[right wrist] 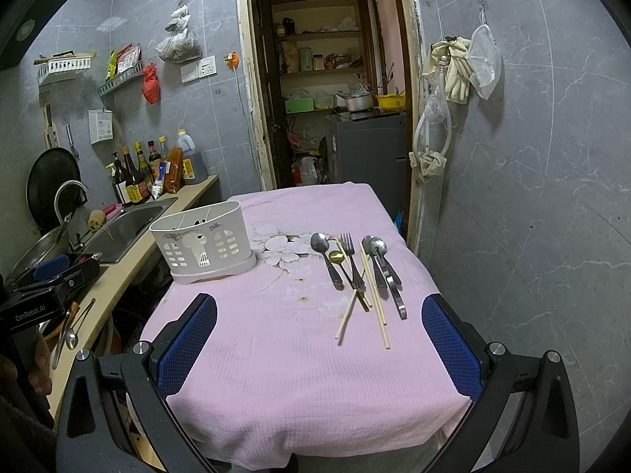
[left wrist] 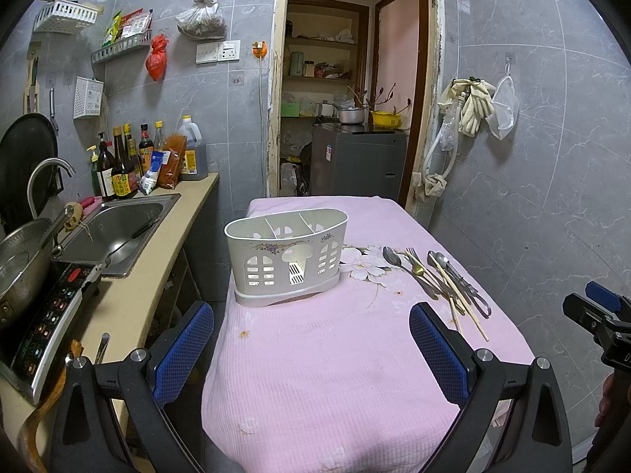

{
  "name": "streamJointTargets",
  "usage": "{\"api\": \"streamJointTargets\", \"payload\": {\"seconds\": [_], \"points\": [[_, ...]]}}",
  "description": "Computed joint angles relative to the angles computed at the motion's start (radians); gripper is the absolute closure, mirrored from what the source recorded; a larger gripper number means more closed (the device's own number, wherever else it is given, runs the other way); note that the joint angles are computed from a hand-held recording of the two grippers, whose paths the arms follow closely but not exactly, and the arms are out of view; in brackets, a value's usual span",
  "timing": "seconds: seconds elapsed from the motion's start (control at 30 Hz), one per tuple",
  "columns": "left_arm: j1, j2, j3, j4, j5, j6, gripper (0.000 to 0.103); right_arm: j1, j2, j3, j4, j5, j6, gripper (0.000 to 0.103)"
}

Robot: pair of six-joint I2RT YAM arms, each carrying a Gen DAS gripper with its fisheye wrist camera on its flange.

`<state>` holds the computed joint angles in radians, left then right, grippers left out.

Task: Organize utensils

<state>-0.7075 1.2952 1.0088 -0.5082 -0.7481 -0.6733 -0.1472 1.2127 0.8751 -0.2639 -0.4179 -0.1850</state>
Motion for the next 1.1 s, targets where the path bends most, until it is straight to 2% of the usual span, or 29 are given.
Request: {"api": "streamJointTargets", "payload": {"seconds": [0.9,1.1], "points": [[0.000,0.000,-0.001,0.004,-0.002,0.001,0.003,0.000,-0.003,-0.008,0.007,0.000,-0.002,0.001],[0.020,0.019,0.019,0.046,0.006,0.050,0.003,0.013,-0.008,0.005,0.025,0.019,0.015,0.001]]}}
